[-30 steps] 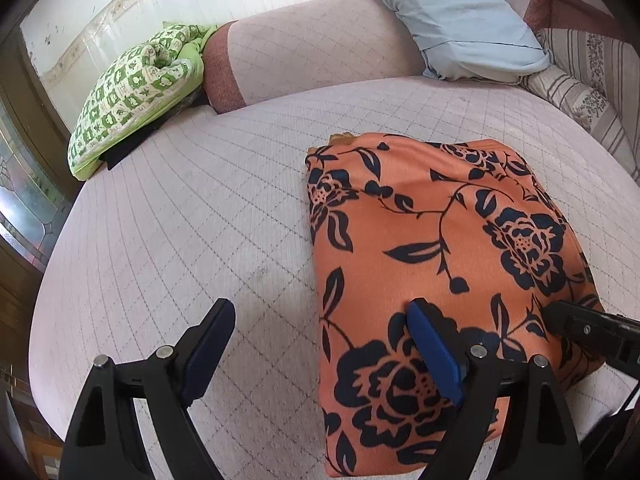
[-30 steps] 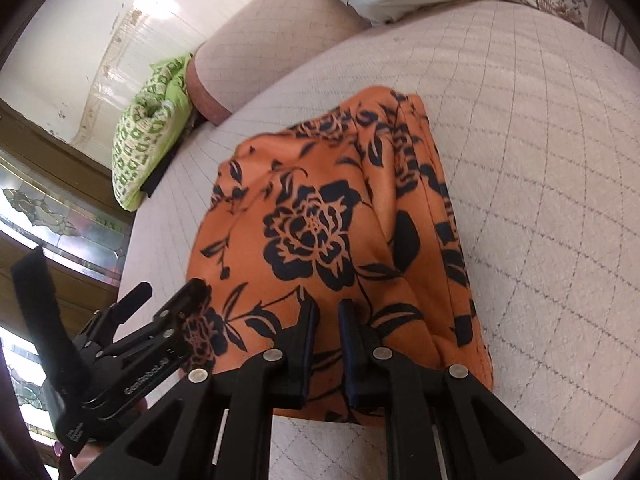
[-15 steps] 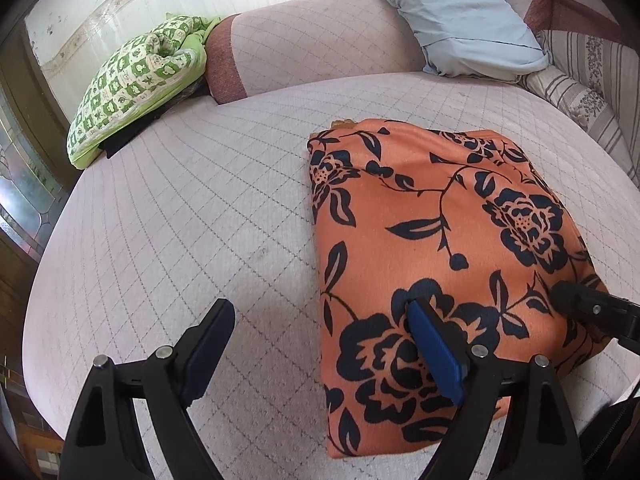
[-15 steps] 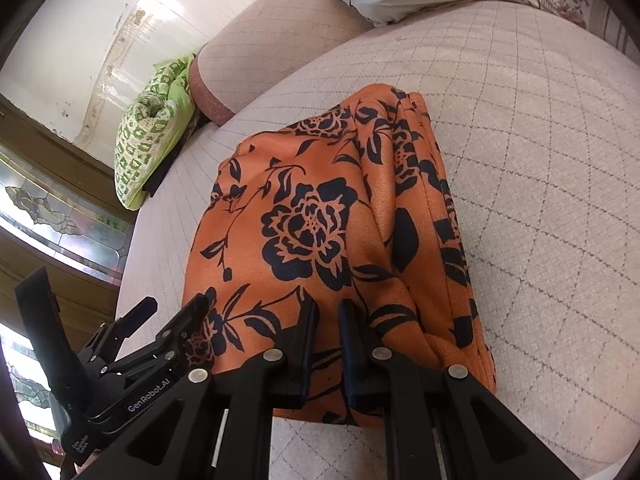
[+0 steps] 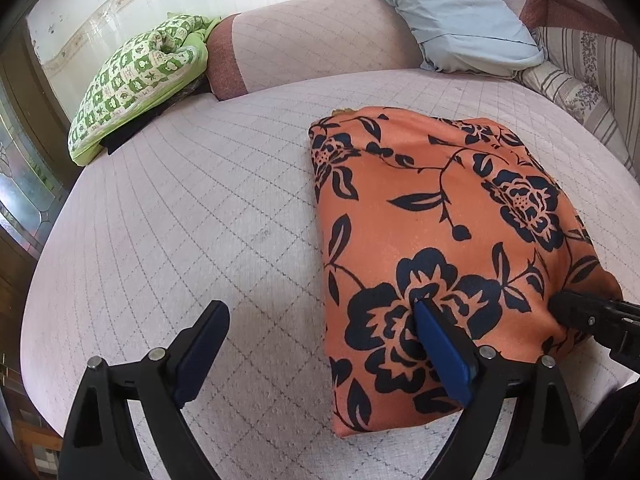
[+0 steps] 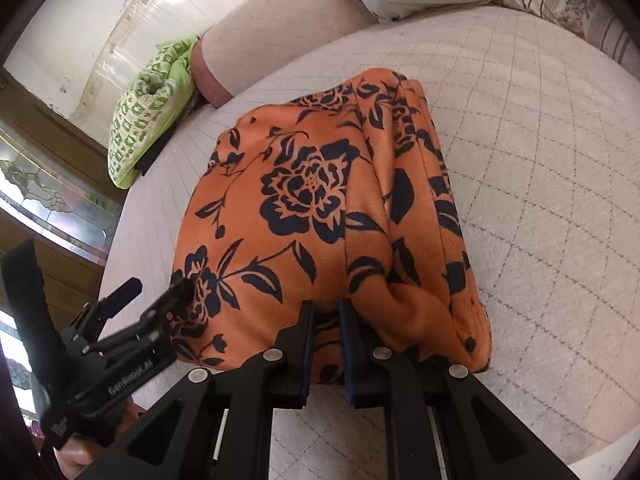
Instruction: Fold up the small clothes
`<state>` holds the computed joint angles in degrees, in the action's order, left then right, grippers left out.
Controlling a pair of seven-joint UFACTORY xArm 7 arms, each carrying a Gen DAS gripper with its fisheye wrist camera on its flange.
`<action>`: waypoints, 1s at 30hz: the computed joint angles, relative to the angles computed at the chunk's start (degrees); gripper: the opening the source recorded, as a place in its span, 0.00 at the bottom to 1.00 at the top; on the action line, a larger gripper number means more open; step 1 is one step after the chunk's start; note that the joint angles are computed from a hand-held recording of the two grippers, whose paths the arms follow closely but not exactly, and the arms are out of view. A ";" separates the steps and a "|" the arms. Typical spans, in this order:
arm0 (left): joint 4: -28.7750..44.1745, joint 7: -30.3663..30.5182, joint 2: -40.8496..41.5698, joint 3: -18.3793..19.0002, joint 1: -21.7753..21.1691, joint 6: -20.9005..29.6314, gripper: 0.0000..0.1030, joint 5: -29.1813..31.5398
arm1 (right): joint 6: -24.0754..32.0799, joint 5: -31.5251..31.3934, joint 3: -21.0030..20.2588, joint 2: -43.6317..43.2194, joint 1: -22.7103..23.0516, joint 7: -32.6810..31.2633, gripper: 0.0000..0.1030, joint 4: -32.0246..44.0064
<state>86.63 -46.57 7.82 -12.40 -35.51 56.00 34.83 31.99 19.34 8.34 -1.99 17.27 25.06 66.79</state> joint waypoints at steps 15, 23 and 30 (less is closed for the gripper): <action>-2.56 3.14 -4.74 0.59 5.09 -6.23 0.91 -9.91 | -15.53 14.83 -1.93 -5.72 0.41 -7.92 0.39 -7.72; -1.67 17.62 -2.10 0.70 9.81 -10.02 0.91 -31.50 | -11.66 38.14 -9.40 -3.50 2.34 -21.06 0.82 -6.80; -2.51 26.39 -0.93 -0.46 9.93 -14.60 0.91 -40.71 | -3.65 48.58 -7.64 -0.31 -3.51 -27.86 0.82 -5.10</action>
